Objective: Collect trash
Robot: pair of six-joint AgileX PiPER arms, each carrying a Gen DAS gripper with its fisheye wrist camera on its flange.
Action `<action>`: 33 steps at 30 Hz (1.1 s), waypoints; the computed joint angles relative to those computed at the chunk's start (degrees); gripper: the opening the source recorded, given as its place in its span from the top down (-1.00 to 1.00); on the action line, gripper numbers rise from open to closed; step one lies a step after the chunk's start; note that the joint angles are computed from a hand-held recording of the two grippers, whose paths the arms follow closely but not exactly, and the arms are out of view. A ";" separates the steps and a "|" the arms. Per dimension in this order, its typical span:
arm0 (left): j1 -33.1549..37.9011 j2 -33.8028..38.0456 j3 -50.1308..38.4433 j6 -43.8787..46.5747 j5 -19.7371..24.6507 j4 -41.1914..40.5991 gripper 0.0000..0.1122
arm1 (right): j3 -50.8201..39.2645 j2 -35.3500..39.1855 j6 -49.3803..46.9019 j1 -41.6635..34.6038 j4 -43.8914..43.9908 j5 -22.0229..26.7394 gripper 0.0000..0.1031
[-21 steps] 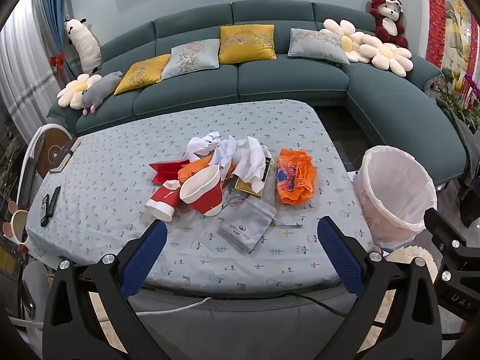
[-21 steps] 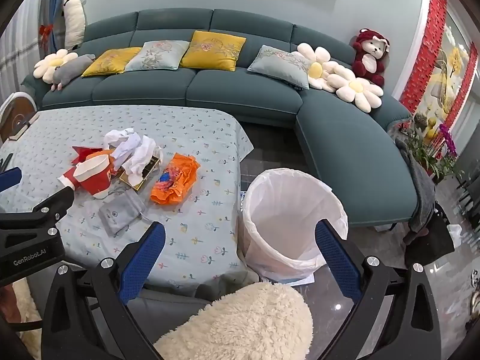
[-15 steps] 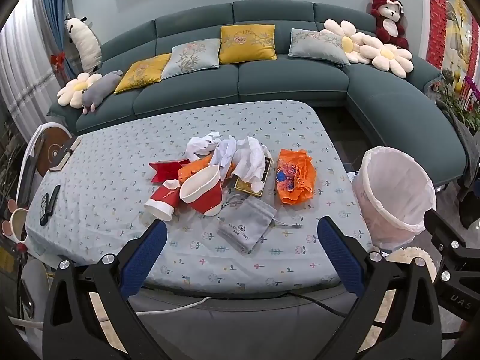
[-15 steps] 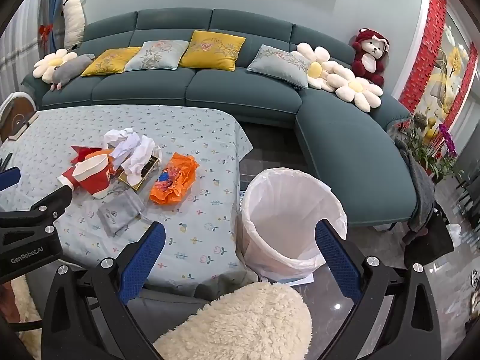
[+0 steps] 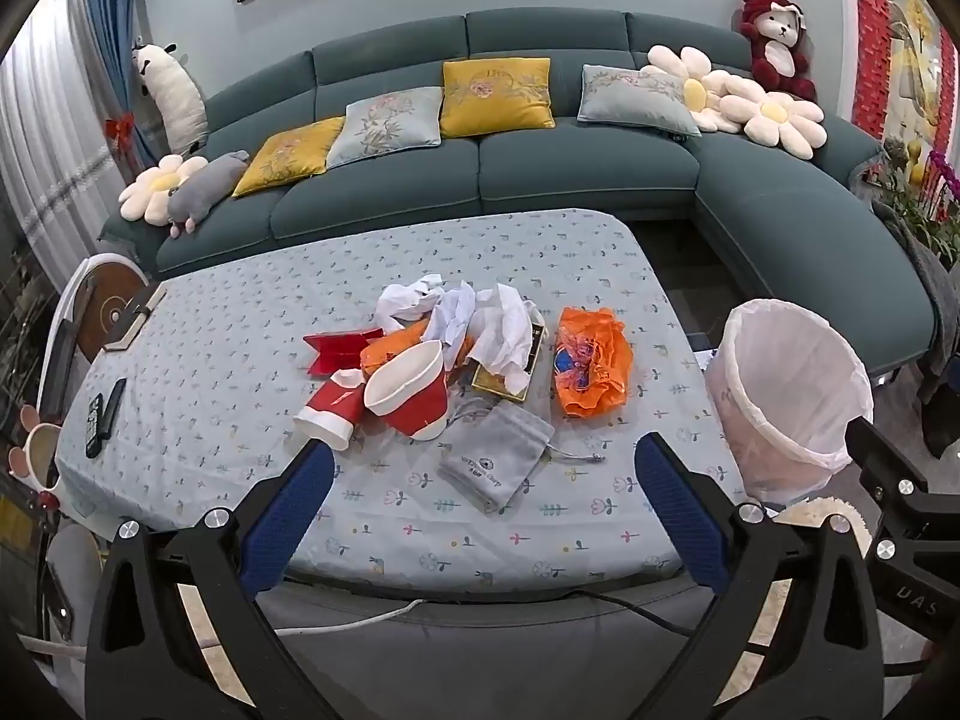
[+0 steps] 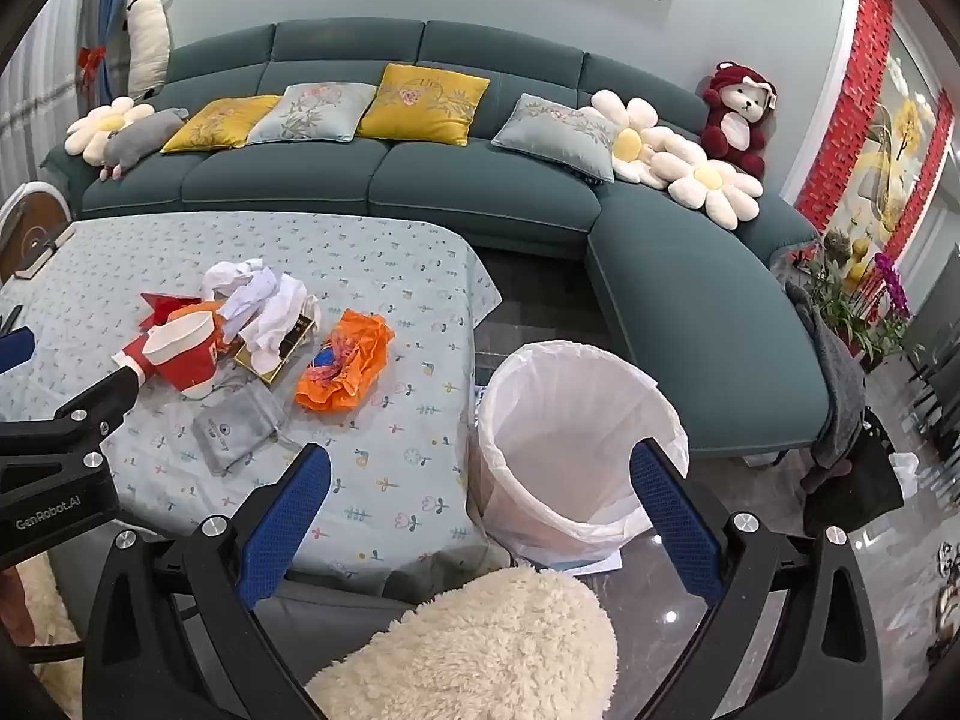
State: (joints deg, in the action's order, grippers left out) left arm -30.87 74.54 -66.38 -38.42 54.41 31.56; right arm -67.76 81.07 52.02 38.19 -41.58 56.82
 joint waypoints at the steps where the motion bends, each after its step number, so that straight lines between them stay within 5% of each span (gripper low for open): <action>1: -0.11 0.14 -0.27 0.05 0.30 -0.11 -0.71 | -0.28 -0.17 -0.54 -0.24 0.17 0.27 -0.85; 33: 2.64 -0.64 0.86 0.68 -0.70 -0.85 -0.71 | -1.59 0.34 0.10 0.60 -1.02 1.39 -0.86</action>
